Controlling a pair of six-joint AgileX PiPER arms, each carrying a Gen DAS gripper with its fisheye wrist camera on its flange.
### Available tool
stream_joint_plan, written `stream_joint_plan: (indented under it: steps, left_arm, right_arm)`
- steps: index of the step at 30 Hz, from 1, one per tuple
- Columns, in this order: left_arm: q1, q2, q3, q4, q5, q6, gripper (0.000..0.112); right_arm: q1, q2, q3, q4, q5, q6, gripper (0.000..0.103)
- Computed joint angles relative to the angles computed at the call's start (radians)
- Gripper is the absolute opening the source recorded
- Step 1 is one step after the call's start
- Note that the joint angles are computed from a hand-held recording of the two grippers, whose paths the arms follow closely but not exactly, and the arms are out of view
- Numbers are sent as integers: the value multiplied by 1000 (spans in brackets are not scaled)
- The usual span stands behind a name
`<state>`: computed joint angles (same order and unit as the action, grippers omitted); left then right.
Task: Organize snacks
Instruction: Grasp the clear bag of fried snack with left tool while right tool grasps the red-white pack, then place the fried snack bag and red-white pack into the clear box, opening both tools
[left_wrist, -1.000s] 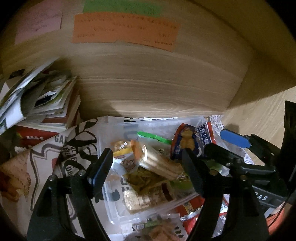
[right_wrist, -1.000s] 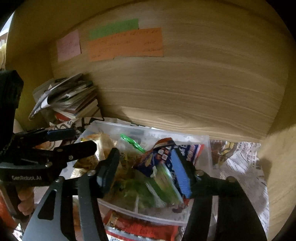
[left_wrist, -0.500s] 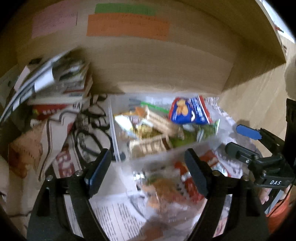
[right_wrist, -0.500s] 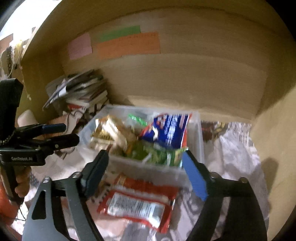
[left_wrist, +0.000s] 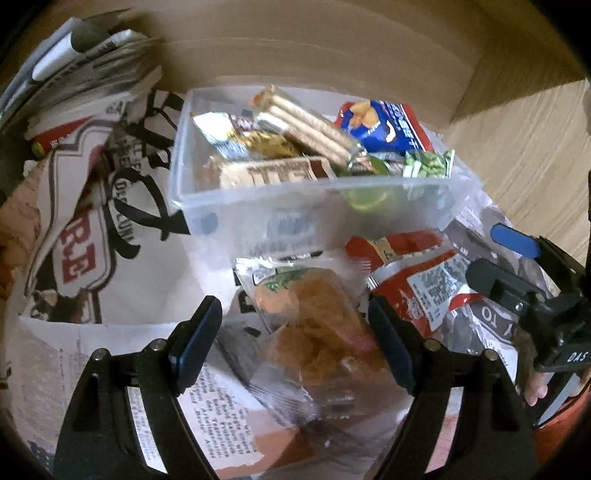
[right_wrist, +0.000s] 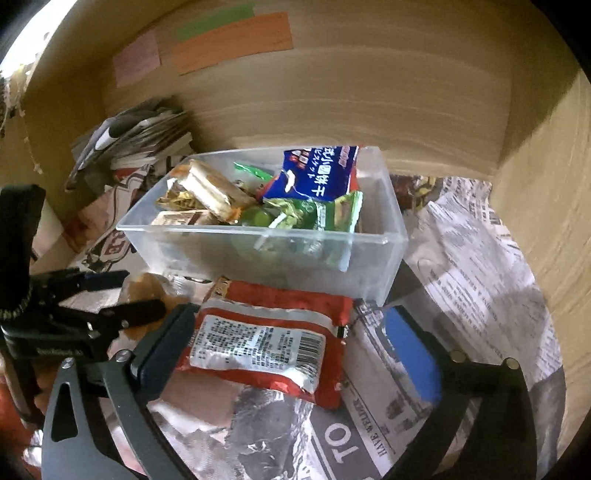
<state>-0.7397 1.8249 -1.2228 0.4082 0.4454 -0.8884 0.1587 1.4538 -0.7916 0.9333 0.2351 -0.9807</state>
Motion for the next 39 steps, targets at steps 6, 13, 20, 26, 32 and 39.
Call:
stream_joint_plan:
  steps: [6, 13, 20, 26, 32, 39]
  left_arm:
    - [-13, 11, 14, 10, -10, 16, 57]
    - [-20, -46, 96, 112, -51, -94, 52]
    - [-10, -122, 175, 199, -86, -172, 52]
    - [-25, -161, 197, 291, -85, -254, 52]
    - [-36, -185, 181, 330, -72, -284, 52]
    - [-48, -218, 135, 360, -28, -305, 52]
  right_arm:
    - [24, 67, -46, -129, 19, 132, 103]
    - [80, 145, -118, -406, 56, 400, 103]
    - [145, 184, -150, -769, 39, 748, 103]
    - [119, 214, -167, -638, 74, 622, 98]
    - [109, 148, -97, -539, 33, 507, 80]
    - [115, -1, -8, -499, -21, 466, 80]
